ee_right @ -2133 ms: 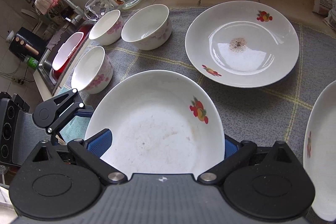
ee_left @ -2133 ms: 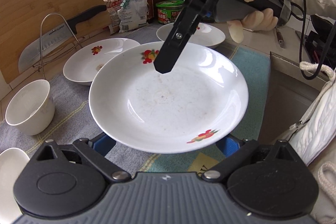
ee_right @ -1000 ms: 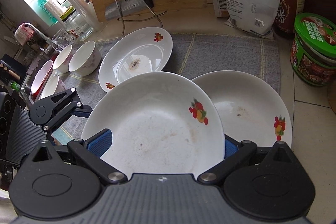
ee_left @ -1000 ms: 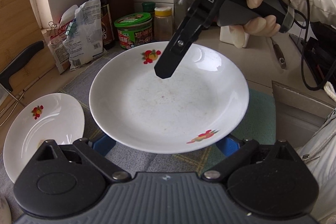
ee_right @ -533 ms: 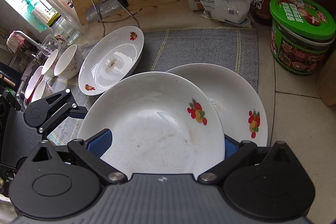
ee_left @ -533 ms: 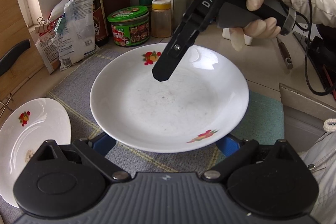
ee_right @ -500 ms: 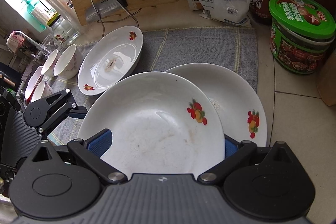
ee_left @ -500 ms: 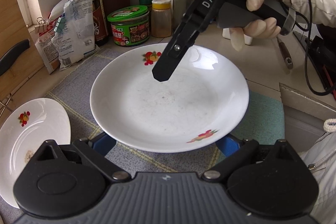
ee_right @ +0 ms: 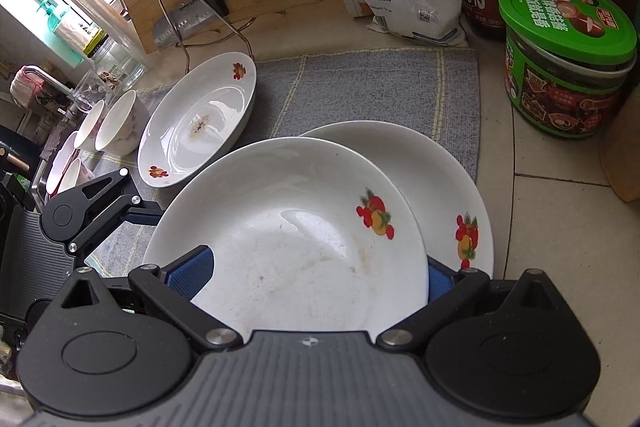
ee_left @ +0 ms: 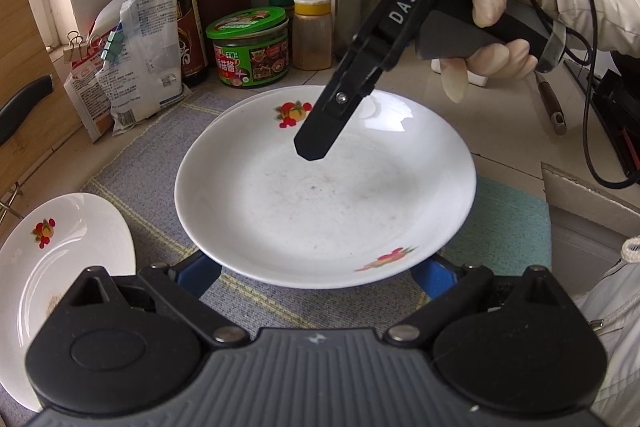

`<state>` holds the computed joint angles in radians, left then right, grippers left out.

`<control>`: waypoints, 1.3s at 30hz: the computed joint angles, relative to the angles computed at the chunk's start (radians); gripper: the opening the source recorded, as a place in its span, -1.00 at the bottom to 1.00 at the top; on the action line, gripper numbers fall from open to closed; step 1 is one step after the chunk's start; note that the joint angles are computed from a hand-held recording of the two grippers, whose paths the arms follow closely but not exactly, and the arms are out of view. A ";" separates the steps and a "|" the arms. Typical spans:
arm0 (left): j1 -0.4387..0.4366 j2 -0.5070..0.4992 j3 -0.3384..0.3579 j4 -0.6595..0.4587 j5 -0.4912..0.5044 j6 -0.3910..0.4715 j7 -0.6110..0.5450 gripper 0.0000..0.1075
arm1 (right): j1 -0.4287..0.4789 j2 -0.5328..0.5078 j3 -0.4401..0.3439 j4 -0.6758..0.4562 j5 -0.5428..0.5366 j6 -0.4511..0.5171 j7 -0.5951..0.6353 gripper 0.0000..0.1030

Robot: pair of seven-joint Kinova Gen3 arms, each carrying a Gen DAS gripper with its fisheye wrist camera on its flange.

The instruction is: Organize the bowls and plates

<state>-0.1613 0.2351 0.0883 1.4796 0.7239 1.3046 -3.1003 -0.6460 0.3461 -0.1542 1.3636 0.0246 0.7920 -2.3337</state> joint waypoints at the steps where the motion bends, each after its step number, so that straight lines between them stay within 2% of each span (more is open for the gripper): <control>1: 0.002 0.001 0.000 -0.001 -0.002 -0.001 0.001 0.85 | 0.001 -0.001 0.000 0.002 -0.001 -0.002 0.001 1.00; 18: 0.028 0.026 0.015 -0.031 -0.040 -0.028 0.039 0.85 | 0.014 -0.003 -0.001 0.022 -0.014 -0.010 0.011 1.00; 39: 0.035 0.047 0.034 -0.041 -0.057 -0.042 0.030 0.85 | -0.007 -0.042 0.005 0.057 0.029 0.013 -0.073 1.00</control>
<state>-0.1264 0.2822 0.1221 1.4383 0.6673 1.2626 -3.0699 -0.6533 0.3038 -0.1493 1.4205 0.0538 0.8046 -2.4063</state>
